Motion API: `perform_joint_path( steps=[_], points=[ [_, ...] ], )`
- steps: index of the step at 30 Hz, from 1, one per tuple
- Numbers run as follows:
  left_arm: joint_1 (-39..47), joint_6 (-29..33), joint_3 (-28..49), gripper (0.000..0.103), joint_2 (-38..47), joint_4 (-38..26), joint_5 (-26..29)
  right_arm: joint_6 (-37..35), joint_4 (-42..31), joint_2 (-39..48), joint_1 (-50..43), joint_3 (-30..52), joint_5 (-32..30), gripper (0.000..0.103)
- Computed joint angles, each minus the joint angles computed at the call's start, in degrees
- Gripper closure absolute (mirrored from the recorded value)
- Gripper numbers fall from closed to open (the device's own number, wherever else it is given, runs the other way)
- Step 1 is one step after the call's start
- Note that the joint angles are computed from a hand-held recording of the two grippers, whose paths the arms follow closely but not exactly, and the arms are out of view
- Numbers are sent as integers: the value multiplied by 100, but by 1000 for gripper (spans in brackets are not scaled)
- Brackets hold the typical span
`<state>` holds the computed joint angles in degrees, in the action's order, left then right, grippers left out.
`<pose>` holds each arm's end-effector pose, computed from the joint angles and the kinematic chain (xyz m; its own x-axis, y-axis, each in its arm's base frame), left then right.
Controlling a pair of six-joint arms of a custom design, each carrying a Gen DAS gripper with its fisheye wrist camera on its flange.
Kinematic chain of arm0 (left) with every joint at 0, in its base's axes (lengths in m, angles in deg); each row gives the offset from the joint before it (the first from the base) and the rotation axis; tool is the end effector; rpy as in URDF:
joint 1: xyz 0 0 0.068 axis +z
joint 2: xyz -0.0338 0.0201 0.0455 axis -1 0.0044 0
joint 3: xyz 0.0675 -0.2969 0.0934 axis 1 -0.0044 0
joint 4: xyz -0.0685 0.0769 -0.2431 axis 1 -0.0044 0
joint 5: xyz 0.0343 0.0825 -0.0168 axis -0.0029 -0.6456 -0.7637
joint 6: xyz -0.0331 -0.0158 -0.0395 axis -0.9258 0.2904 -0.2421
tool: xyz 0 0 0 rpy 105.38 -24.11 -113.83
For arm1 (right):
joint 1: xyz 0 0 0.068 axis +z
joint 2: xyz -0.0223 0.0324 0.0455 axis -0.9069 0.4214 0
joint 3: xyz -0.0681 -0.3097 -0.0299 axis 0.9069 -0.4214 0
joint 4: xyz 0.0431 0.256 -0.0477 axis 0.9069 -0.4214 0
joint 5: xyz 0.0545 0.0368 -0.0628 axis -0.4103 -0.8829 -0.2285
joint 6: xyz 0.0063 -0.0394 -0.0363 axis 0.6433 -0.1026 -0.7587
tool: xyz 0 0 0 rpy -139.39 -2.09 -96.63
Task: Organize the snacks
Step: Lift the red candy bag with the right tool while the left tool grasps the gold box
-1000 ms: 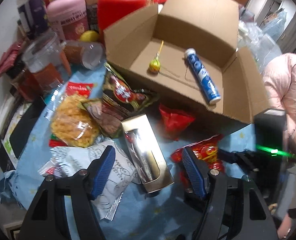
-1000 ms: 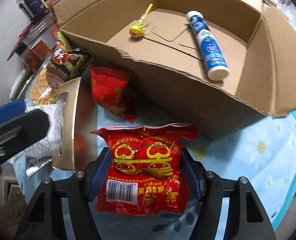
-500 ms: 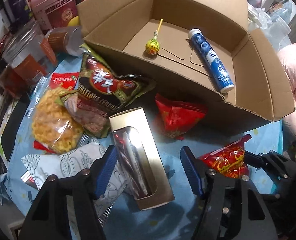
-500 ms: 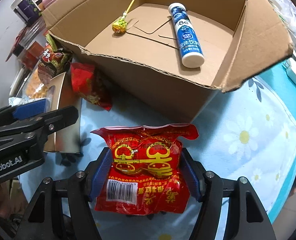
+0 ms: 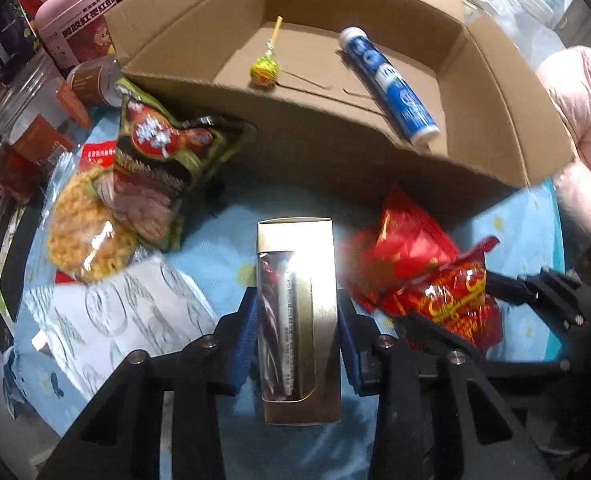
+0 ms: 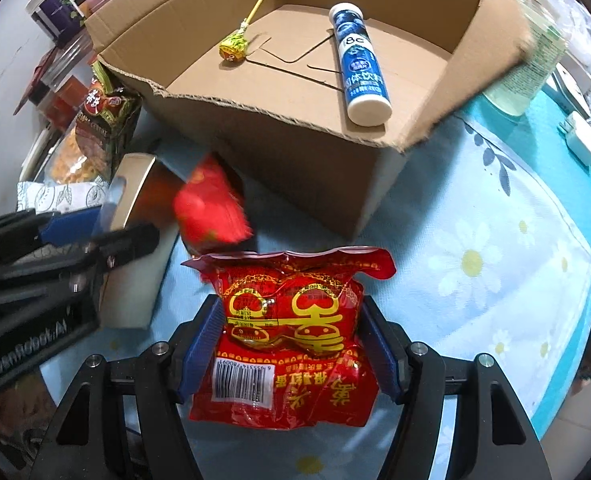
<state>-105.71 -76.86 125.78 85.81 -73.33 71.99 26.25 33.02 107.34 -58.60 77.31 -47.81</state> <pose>0.3236 -0.0951 0.1740 -0.9224 0.2630 -0.2827 0.2926 0.9539 -0.0673 0.3044 0.0402 0.1465 -0.9601 -0.0654 -0.2721 -0.1128 0.9803 0.1624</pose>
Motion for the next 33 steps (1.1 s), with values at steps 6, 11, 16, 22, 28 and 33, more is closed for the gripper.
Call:
perform_joint_path(
  steps=[6,11,16,22,28,33],
  points=[
    [-193,-91,-309,66,-312,-109,-27,-25,-17,-186,81,-243,26,36],
    [-303,-191,-597,66,-529,-116,-50,13,-44,-384,143,-502,-40,36],
    [-315,-227,-854,66,-750,-223,-48,78,-56,-582,293,-740,-80,37],
    [-309,-250,-1174,66,-1004,-233,-140,202,-43,-686,540,-878,-107,37],
    [-423,-353,-1155,64,-771,-71,-264,48,-63,-780,500,-964,-68,37],
    [-265,-372,-1381,64,-704,177,-177,183,-39,-646,663,-861,0,36]
  ],
)
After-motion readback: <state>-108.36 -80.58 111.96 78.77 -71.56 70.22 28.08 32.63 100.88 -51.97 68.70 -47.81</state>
